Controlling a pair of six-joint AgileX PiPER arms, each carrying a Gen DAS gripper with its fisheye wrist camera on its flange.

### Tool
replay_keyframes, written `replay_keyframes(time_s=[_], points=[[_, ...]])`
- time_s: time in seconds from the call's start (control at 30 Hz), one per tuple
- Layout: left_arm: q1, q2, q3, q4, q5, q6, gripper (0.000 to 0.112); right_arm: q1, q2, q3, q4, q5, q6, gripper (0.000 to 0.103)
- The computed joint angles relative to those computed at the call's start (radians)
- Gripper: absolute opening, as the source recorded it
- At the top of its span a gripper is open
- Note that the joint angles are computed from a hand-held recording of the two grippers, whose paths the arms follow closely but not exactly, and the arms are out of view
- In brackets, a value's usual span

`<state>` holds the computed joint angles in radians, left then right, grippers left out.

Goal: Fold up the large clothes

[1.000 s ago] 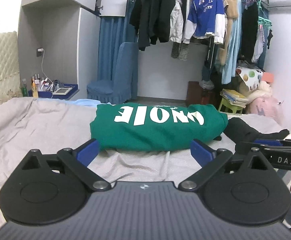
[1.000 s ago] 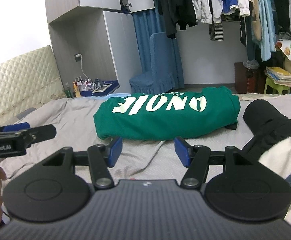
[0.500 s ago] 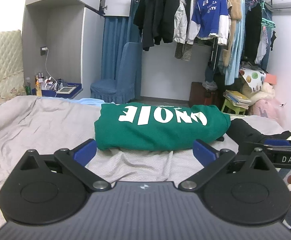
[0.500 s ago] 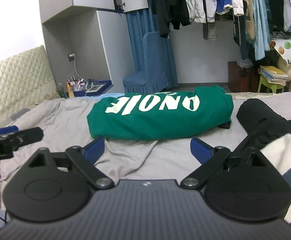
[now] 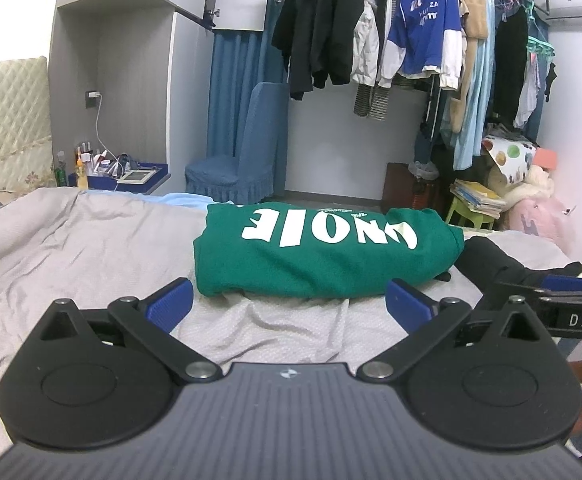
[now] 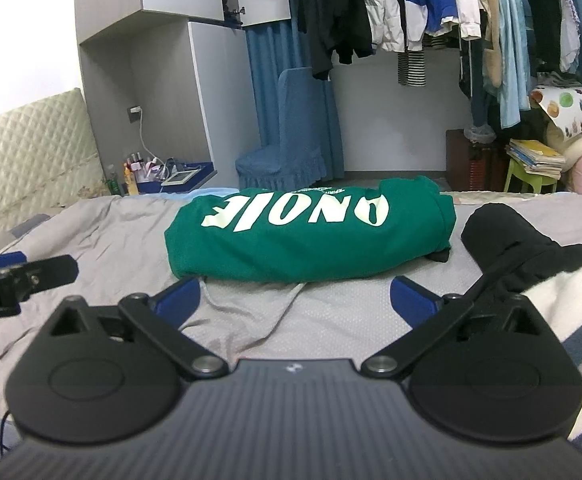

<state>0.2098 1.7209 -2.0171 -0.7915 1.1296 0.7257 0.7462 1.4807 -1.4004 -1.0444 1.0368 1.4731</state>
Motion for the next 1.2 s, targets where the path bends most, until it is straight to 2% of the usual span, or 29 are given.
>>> replay_keyframes(time_s=[0.7, 1.2], points=[[0.020, -0.017, 0.009, -0.010, -0.005, -0.003, 0.103, 0.011, 0.002, -0.015, 0.012, 0.012, -0.026, 0.103], [0.039, -0.030, 0.013, -0.042, 0.020, 0.014, 0.103, 0.022, 0.005, -0.029, 0.015, 0.027, -0.033, 0.103]])
